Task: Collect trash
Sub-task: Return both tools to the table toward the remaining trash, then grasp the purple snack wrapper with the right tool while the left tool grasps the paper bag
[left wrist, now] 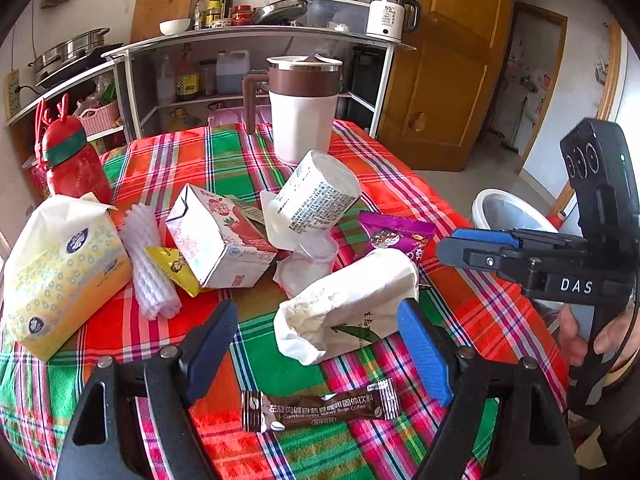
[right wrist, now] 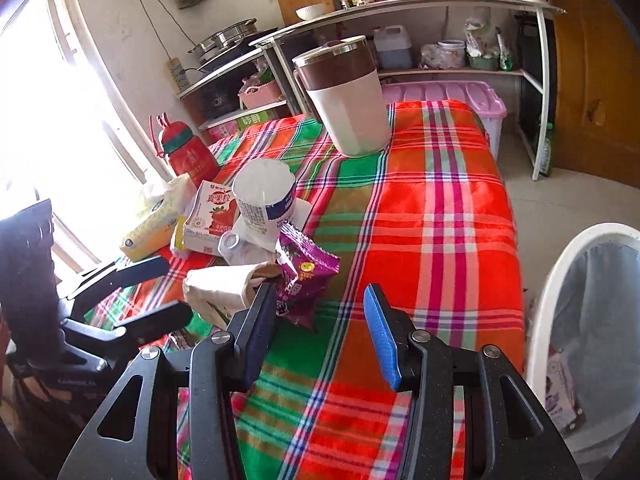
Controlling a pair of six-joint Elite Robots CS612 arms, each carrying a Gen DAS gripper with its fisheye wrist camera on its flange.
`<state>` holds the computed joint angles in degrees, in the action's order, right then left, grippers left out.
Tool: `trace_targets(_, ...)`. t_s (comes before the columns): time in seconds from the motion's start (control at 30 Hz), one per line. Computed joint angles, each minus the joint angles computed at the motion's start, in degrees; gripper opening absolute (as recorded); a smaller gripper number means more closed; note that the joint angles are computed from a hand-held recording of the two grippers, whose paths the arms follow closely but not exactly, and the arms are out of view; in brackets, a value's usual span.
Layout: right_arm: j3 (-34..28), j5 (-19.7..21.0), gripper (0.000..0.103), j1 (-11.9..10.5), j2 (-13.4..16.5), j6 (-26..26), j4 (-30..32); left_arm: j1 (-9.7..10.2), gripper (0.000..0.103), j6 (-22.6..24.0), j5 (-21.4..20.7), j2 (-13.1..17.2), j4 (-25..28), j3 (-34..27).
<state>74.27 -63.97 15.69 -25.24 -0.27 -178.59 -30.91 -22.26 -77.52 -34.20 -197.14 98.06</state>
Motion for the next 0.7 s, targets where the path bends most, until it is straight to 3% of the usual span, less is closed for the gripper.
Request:
trace_targets(0.43,-7.9,5.2,0.047,0.2,3.3,-0.3,10.3,1.28,0.083,2.9,-4.6,0.9,6.0,-3.1)
trace_targets(0.6,-8.2,6.7,0.047,-0.1,3.7,1.7,10.2,1.62,0.083,1.6,-6.1,1.2,6.0,-3.5)
trace_targets(0.7,-7.9,6.9,0.032,-0.4,3.7,2.9,9.7,1.77,0.083,1.5,-7.4,1.2,6.6,-3.7)
